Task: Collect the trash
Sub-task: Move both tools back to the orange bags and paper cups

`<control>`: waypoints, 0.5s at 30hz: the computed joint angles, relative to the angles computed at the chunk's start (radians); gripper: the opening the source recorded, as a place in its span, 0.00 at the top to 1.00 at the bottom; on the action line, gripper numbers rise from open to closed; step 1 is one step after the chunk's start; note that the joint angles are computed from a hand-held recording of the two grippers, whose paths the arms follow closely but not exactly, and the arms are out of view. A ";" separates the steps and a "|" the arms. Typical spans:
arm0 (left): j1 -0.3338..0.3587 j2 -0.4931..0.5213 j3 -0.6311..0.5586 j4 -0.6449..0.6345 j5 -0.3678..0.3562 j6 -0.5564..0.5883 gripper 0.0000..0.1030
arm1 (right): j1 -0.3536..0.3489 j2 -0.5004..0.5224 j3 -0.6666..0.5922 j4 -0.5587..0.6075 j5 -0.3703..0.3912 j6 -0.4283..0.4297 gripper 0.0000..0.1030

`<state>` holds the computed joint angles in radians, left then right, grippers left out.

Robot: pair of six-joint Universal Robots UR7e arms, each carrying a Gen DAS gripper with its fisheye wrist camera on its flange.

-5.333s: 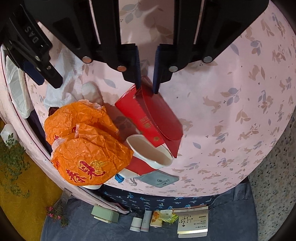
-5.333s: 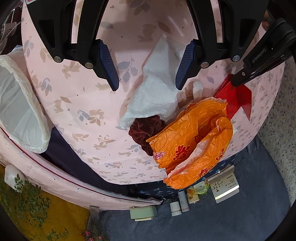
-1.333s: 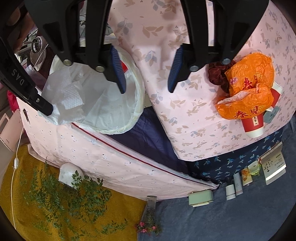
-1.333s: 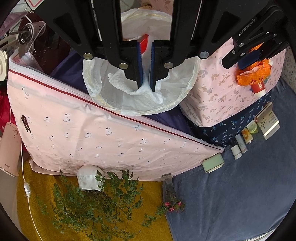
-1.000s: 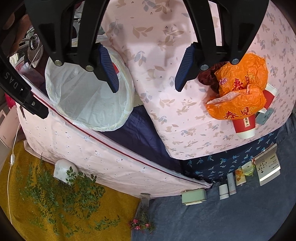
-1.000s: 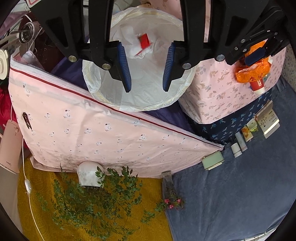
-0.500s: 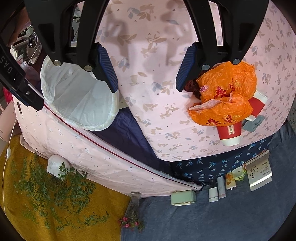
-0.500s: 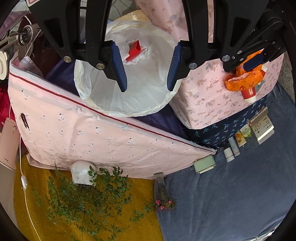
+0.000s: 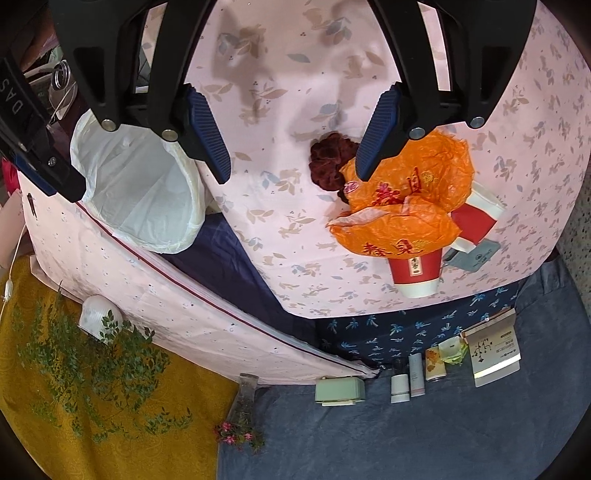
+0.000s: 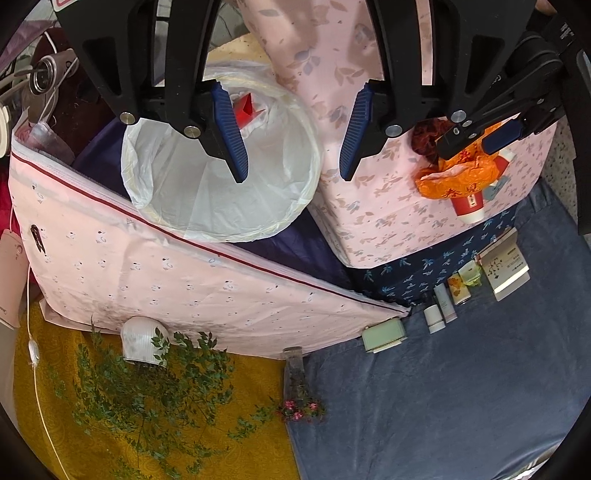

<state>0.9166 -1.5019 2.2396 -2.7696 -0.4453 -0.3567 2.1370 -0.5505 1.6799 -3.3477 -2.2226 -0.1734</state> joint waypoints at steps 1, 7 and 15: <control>0.000 -0.010 0.004 0.010 0.002 -0.009 0.35 | 0.004 0.001 0.001 0.001 0.000 0.001 0.51; 0.002 -0.073 0.038 0.051 0.021 -0.048 0.29 | 0.023 0.012 0.005 0.011 -0.006 0.016 0.45; 0.019 -0.176 0.072 0.134 0.043 -0.114 0.28 | 0.049 0.026 0.010 0.033 -0.006 0.050 0.44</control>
<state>0.9355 -1.6778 2.3120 -2.6354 -0.4028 -0.4711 2.1857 -0.5241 1.6896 -3.3143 -2.2290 -0.1231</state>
